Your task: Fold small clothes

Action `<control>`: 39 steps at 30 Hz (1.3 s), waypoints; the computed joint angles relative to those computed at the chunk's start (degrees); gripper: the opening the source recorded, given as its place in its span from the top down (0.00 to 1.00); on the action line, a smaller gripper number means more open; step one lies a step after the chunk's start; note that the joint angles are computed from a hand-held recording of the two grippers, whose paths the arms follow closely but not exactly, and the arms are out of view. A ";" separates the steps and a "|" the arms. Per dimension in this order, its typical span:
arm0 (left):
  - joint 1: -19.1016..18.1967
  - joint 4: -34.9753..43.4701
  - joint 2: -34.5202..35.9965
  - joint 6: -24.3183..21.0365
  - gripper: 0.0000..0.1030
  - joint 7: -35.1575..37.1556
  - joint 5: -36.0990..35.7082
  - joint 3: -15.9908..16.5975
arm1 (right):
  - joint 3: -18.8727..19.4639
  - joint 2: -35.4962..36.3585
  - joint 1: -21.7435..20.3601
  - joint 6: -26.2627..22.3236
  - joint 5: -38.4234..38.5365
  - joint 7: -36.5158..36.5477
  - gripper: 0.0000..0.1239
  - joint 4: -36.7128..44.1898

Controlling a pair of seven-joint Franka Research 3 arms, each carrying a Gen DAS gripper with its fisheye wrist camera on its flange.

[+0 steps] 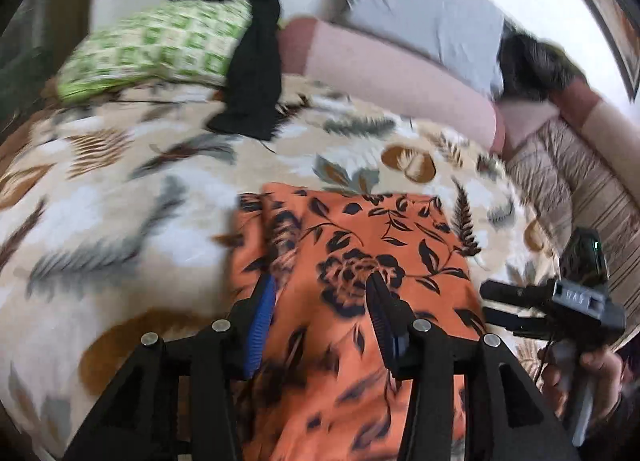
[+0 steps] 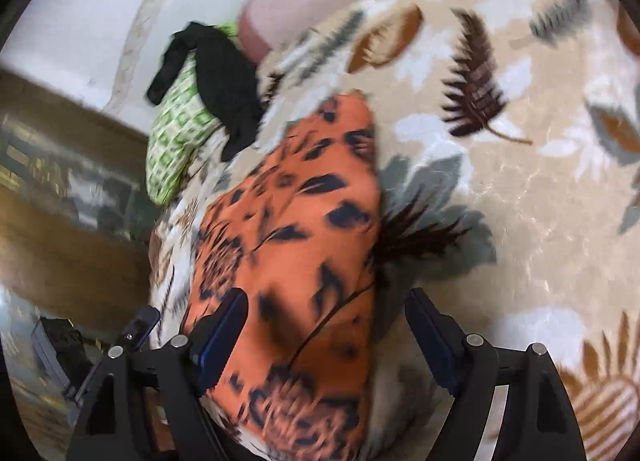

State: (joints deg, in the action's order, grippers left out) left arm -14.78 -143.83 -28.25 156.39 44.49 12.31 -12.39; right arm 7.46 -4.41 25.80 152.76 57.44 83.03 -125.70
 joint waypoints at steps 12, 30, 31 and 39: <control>2.21 2.49 9.57 -3.09 0.38 1.01 2.22 0.71 | 1.32 10.34 -2.78 -5.36 1.98 -1.49 0.73 11.50; -4.64 -10.08 -8.09 0.22 0.55 0.45 -9.26 4.35 | 2.28 -2.65 2.55 -3.10 0.25 4.82 0.67 -2.72; -4.10 -10.30 -9.54 0.39 0.53 0.22 -8.49 3.42 | 2.40 -3.39 2.83 -2.30 -1.41 5.06 0.67 -2.90; -10.08 -16.54 -11.47 -0.53 0.68 4.12 -15.36 8.38 | 1.15 -4.97 4.77 -1.51 1.41 2.40 0.43 -5.68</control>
